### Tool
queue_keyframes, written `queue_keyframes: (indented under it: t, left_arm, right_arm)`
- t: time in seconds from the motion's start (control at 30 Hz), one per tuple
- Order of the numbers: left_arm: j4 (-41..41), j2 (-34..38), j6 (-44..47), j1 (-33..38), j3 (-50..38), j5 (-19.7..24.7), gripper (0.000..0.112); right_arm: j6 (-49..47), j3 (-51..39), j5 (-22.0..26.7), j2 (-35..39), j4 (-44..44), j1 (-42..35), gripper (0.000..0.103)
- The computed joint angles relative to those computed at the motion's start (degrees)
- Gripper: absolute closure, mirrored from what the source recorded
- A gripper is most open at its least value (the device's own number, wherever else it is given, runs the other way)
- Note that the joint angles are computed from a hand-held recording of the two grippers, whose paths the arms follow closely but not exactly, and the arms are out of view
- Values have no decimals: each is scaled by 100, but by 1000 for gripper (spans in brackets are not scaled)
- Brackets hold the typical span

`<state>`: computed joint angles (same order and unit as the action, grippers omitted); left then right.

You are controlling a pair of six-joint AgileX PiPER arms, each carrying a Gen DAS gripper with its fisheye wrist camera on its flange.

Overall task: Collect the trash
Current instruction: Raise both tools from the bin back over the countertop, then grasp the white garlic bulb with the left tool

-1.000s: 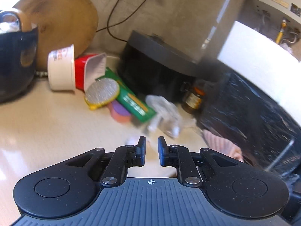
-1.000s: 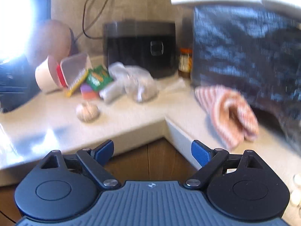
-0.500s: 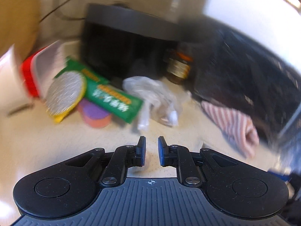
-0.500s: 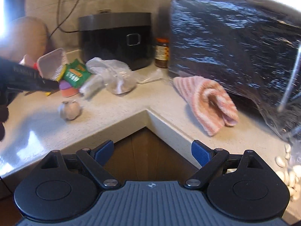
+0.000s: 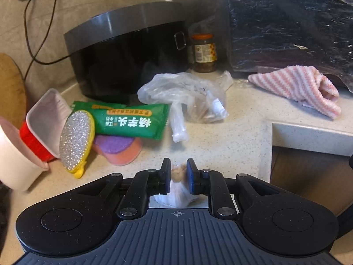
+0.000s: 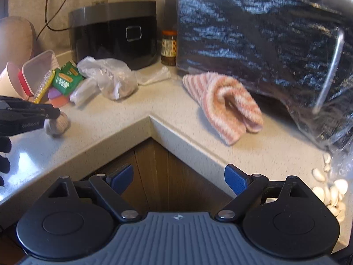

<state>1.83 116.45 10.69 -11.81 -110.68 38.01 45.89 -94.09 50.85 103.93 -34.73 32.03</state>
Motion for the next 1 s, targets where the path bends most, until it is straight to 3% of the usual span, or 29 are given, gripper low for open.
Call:
queue_keyframes:
  t: [0.13, 0.2, 0.37, 0.47, 0.5, 0.6, 0.67, 0.87, 1.0]
  left_arm:
    - [-576, 113, 399, 49, -288, 350, 61]
    - [-531, 118, 404, 2, -245, 287, 56]
    - [-991, -9, 490, 152, -22, 104, 56]
    - [-219, -337, 38, 85, 580, -552, 57]
    - [47, -340, -62, 62, 604, -578, 59]
    - [-306, 43, 157, 175, -48, 126, 58]
    - [-537, 220, 180, 231, -283, 268, 55]
    - [-332, 999, -449, 240, -1526, 1190, 49]
    - [-354, 1137, -664, 285, -1735, 1246, 49]
  right_arm:
    - [-12, 3, -36, 76, 238, -112, 13]
    - [-43, 24, -68, 88, 341, -157, 13]
    - [-137, 77, -155, 109, 386, -202, 13]
    - [-121, 62, -164, 136, 390, -215, 13]
    - [-125, 47, -169, 149, 419, -227, 13]
    - [-191, 16, -181, 195, 506, -240, 13]
    - [-233, 37, -199, 195, 523, -215, 13]
    - [-209, 264, -289, 90, 508, -173, 13]
    - [-105, 367, -293, 49, 487, -194, 13]
